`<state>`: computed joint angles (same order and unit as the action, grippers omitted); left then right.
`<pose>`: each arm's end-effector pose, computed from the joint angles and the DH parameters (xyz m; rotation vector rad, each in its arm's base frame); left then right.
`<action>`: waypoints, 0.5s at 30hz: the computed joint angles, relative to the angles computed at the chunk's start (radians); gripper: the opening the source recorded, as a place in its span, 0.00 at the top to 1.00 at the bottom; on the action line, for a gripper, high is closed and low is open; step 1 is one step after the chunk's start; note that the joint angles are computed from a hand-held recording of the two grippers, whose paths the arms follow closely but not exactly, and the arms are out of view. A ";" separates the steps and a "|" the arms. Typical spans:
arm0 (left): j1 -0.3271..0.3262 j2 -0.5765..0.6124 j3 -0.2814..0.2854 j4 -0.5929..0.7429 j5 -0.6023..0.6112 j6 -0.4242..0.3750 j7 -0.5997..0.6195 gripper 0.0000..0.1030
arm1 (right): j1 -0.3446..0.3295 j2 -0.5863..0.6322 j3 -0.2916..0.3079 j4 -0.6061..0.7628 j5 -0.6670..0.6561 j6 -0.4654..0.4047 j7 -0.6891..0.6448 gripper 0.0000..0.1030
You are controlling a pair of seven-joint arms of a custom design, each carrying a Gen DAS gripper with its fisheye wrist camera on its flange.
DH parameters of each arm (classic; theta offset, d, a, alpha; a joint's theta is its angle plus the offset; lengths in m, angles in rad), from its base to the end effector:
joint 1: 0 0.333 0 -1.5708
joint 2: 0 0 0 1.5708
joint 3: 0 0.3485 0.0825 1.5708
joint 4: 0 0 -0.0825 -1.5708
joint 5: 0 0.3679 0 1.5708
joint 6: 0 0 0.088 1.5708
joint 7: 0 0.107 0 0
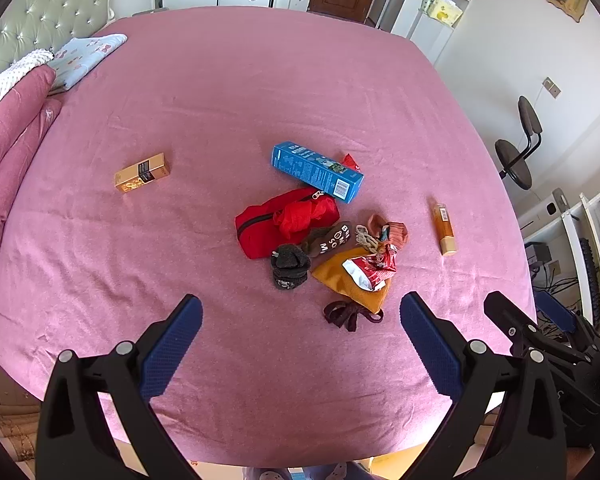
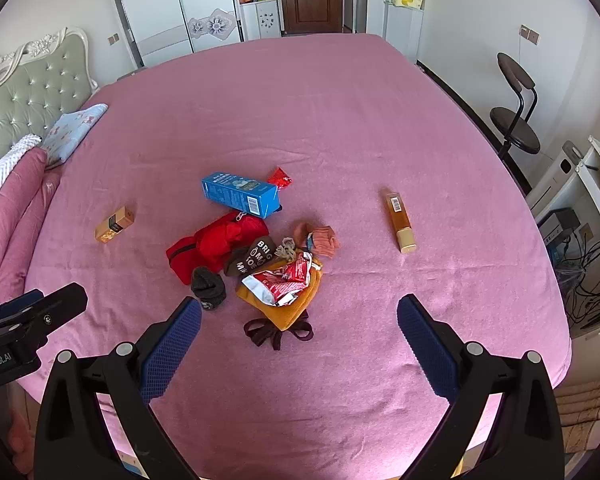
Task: Collect trash
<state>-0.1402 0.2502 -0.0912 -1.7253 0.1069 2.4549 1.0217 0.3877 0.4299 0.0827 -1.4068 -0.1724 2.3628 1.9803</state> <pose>0.6478 -0.1462 0.5275 -2.2474 1.7278 -0.6049 0.6543 0.3158 0.5509 -2.0017 1.7497 -0.3955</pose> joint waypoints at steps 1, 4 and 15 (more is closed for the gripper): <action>-0.002 0.003 0.000 0.004 0.004 -0.003 0.000 0.04 | -0.002 0.000 0.002 0.000 0.004 -0.001 -0.003 0.08; -0.001 0.002 0.000 0.000 0.004 0.001 0.002 0.04 | -0.002 0.000 0.002 -0.001 0.007 -0.002 -0.003 0.08; -0.004 0.001 0.002 -0.004 0.008 -0.002 0.003 0.04 | -0.004 -0.003 0.005 -0.012 0.020 0.002 -0.010 0.08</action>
